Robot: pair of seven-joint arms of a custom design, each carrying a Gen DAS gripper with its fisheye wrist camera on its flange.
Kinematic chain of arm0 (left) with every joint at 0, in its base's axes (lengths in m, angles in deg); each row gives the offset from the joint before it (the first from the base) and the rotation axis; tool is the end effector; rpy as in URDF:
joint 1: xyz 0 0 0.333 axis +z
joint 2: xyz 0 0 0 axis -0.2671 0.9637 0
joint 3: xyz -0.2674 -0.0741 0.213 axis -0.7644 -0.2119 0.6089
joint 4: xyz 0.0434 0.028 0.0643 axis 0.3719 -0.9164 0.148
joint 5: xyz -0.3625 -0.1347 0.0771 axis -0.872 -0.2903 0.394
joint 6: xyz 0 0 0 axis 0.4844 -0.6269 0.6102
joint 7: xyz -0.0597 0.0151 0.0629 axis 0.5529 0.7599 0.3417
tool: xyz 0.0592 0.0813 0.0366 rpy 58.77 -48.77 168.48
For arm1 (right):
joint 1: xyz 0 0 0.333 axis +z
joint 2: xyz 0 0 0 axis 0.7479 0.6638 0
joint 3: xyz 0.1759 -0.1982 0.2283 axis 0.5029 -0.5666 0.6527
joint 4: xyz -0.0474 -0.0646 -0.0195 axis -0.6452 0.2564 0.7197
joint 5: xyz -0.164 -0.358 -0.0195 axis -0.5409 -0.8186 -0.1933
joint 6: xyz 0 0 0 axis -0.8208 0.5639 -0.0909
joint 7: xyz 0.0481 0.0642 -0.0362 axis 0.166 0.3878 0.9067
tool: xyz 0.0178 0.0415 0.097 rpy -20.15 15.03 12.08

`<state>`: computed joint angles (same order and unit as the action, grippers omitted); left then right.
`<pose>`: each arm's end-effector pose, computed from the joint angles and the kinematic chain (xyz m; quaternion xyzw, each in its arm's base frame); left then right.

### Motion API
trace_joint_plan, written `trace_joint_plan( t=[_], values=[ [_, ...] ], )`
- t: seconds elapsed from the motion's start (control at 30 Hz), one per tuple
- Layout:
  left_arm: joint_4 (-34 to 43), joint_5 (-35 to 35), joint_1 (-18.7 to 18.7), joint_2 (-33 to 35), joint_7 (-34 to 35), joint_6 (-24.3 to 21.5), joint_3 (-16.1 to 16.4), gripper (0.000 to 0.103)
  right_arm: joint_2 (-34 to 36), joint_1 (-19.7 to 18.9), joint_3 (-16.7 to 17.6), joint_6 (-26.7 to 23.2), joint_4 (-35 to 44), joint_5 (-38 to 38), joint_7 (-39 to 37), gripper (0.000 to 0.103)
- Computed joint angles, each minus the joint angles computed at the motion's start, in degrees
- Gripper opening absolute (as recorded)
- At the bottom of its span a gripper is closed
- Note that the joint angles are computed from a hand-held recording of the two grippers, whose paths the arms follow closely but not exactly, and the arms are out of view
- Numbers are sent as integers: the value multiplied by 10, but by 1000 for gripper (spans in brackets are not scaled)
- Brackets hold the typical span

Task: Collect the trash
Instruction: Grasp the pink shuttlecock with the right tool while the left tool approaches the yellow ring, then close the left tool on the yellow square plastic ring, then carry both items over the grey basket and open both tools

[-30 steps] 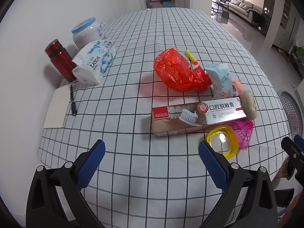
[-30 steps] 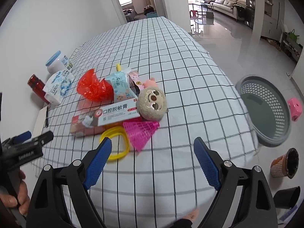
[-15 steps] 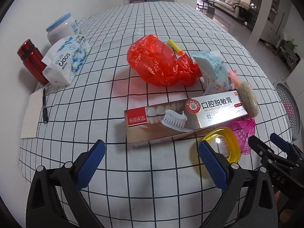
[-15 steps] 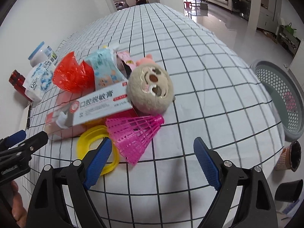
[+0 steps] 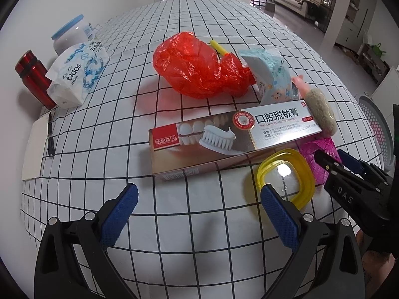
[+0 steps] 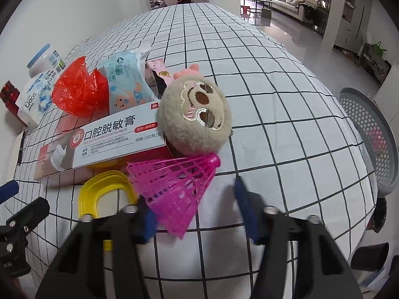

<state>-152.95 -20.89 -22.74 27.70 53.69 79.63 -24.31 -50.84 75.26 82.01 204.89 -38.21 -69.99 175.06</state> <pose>0.4066 -0.1630 0.5335 -0.7215 0.6568 -0.1248 0.1801 0.4489 0.3489 0.4899 -0.7112 0.6536 -0.1218 0.2283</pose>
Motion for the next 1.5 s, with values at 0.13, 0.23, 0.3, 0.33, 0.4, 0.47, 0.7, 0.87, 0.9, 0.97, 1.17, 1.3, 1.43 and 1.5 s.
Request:
trace_joint_plan(
  t=[0.13, 0.23, 0.3, 0.33, 0.4, 0.47, 0.7, 0.87, 0.9, 0.97, 1.17, 1.3, 1.43, 1.5],
  values=[
    [-3, -6, -5, 0, -1, 5, -1, 97, -12, -2, -2, 20, -18, 13, -6, 14],
    [-3, -12, -9, 2, -2, 5, -2, 97, -37, -8, -3, 33, -44, 27, -14, 8],
    [-3, -21, -15, 4, -2, 9, -2, 97, -56, -14, -2, 42, -61, 29, -13, 8],
    [-3, -25, -18, 5, -2, 11, -2, 97, -64, -17, -2, 46, -69, 34, -15, 8],
    [-4, -32, -23, 6, -2, 17, -4, 97, -83, -23, -1, 49, -84, 42, -19, 8],
    [-3, -45, -31, 10, -1, 23, -4, 97, -104, -31, 2, 51, -101, 44, -16, 8],
    [13, -76, -50, 46, -13, 48, -10, 97, -172, -57, 7, 46, -154, 60, -12, 8],
    [35, -51, -52, 84, -52, 42, -29, 97, -206, -66, 5, 38, -183, 84, -23, 8],
    [40, -46, -53, 93, -58, 39, -30, 97, -215, -67, 4, 37, -191, 89, -26, 8],
    [49, -36, -55, 109, -71, 33, -30, 97, -219, -70, 6, 36, -195, 96, -26, 8],
    [70, 9, -58, 141, -120, 15, -29, 96, -241, -72, 5, 34, -215, 115, -31, 8],
    [71, 19, -62, 140, -124, 20, -23, 83, -248, -73, 6, 33, -220, 123, -34, 8],
    [64, 3, -68, 125, -103, 18, -17, 71, -251, -75, 9, 34, -220, 126, -34, 8],
    [55, -12, -70, 114, -87, 20, -13, 70, -250, -75, 9, 33, -218, 129, -32, 8]
  ],
)
